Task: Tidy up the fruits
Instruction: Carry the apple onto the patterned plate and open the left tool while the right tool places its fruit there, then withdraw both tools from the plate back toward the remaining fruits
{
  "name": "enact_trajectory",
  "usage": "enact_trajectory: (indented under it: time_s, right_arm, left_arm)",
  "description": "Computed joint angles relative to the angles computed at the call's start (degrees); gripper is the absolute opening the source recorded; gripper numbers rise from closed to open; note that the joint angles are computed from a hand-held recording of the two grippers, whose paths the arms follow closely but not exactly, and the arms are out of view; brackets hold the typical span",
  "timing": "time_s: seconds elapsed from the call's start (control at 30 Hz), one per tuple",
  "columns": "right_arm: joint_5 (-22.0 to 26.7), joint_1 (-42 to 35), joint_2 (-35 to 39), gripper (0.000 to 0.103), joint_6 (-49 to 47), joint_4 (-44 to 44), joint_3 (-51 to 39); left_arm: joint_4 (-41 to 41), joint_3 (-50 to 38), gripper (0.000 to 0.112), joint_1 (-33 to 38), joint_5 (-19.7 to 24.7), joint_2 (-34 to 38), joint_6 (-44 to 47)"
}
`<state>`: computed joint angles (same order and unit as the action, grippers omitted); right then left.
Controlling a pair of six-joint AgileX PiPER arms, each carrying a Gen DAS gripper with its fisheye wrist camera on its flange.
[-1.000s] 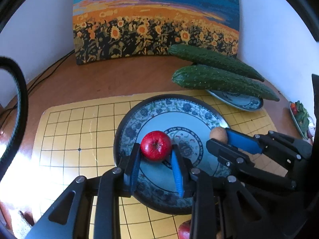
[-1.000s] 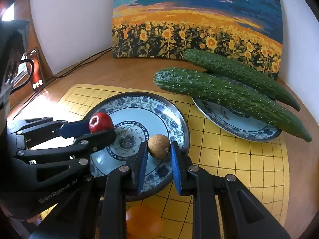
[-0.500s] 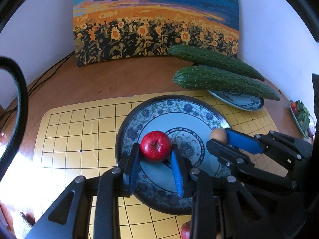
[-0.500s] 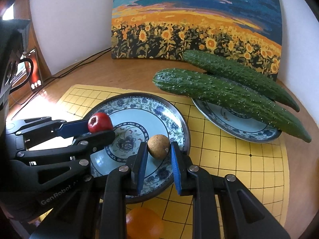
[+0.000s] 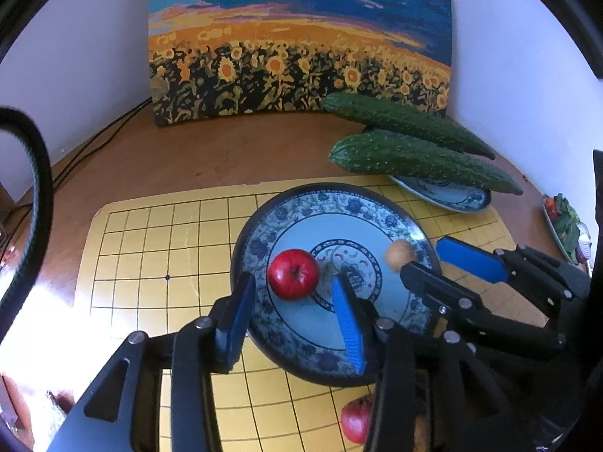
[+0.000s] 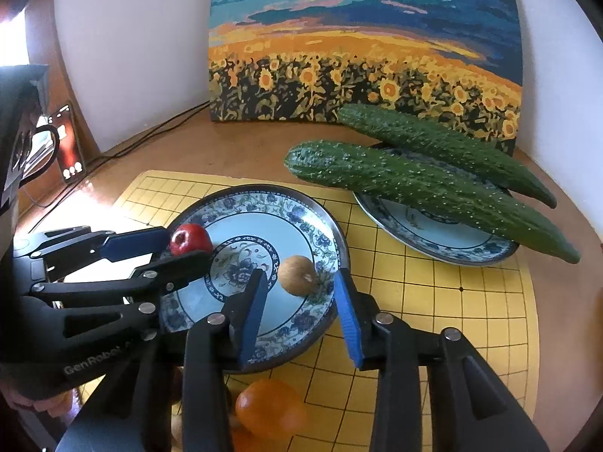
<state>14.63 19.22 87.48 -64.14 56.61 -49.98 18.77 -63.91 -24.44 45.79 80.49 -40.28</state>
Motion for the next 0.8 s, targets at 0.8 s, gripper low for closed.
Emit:
enact_trajectory:
  time_s: [0.8]
  right_arm:
    - [3.14,-2.25,-15.93,0.04,-1.4,2.46,12.54]
  left_arm:
    - [3.65,4.19,0.05,-10.51,6.64,-10.79,-9.86]
